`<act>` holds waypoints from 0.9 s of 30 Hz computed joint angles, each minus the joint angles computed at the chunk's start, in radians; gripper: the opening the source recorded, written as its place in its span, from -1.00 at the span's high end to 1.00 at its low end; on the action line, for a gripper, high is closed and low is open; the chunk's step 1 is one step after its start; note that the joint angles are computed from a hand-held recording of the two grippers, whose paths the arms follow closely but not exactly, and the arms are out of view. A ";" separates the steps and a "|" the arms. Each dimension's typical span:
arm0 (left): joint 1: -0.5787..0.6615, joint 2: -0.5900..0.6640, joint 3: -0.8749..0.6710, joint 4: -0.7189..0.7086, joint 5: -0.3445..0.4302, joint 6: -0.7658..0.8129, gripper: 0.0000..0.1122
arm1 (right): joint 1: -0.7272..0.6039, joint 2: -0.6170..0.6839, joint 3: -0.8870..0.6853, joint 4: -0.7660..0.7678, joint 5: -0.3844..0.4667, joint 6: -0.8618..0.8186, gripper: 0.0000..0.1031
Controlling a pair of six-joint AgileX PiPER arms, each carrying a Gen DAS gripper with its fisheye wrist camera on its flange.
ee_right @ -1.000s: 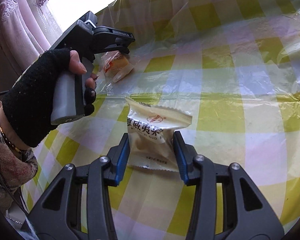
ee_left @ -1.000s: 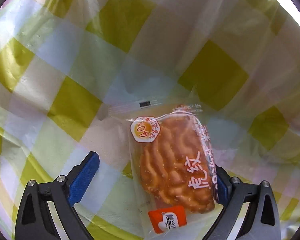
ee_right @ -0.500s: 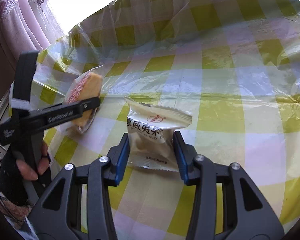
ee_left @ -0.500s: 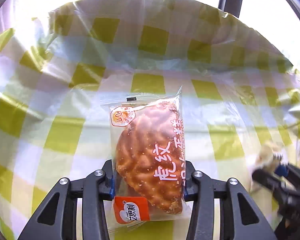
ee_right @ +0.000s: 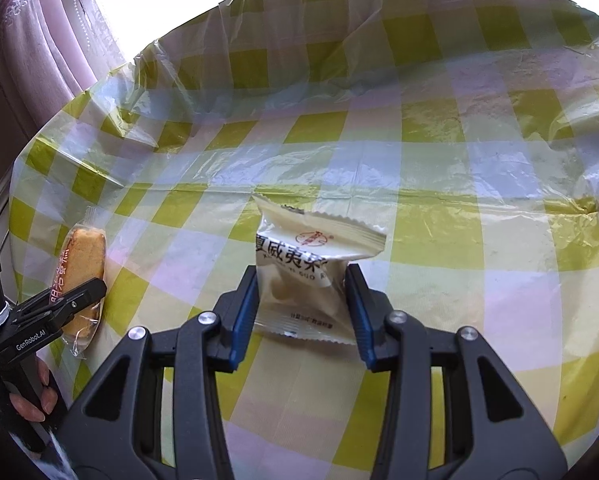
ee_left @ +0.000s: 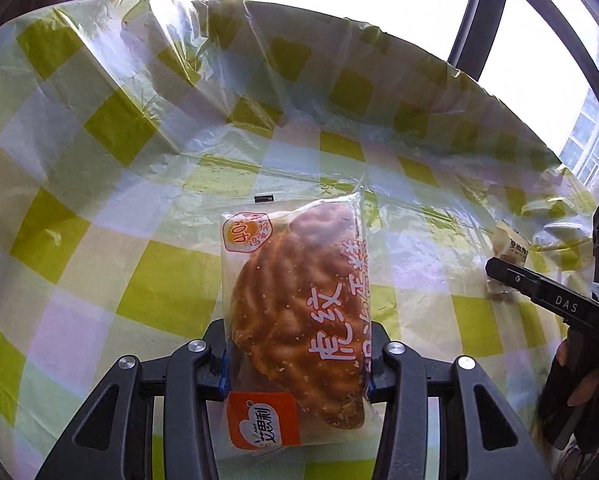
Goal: Organize snacks
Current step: 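Carry the cookie packet and cake pack over the white box with both grippers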
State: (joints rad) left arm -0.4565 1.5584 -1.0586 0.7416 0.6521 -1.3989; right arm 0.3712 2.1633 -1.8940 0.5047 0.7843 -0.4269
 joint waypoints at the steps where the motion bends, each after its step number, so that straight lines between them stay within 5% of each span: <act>1: -0.017 -0.012 0.016 0.012 0.007 -0.016 0.18 | 0.017 -0.026 0.037 -0.055 -0.027 0.045 0.09; 8: -0.226 -0.145 0.164 0.130 0.123 -0.221 0.18 | 0.093 -0.346 0.482 0.108 -0.171 -0.097 0.09; 16: -0.418 -0.222 0.207 0.164 0.250 -0.355 0.18 | 0.166 -0.561 0.727 0.062 -0.223 -0.084 0.09; 22: -0.626 -0.210 0.150 0.170 0.413 -0.407 0.18 | 0.143 -0.766 0.903 0.081 -0.208 -0.103 0.09; 27: -0.689 -0.117 0.046 0.163 0.458 -0.323 0.18 | 0.064 -0.915 1.010 0.118 -0.163 -0.189 0.09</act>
State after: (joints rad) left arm -1.1459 1.4418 -1.0122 0.9047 1.1096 -1.7220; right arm 0.4349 1.2485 -0.8835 0.6225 0.6216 -0.6159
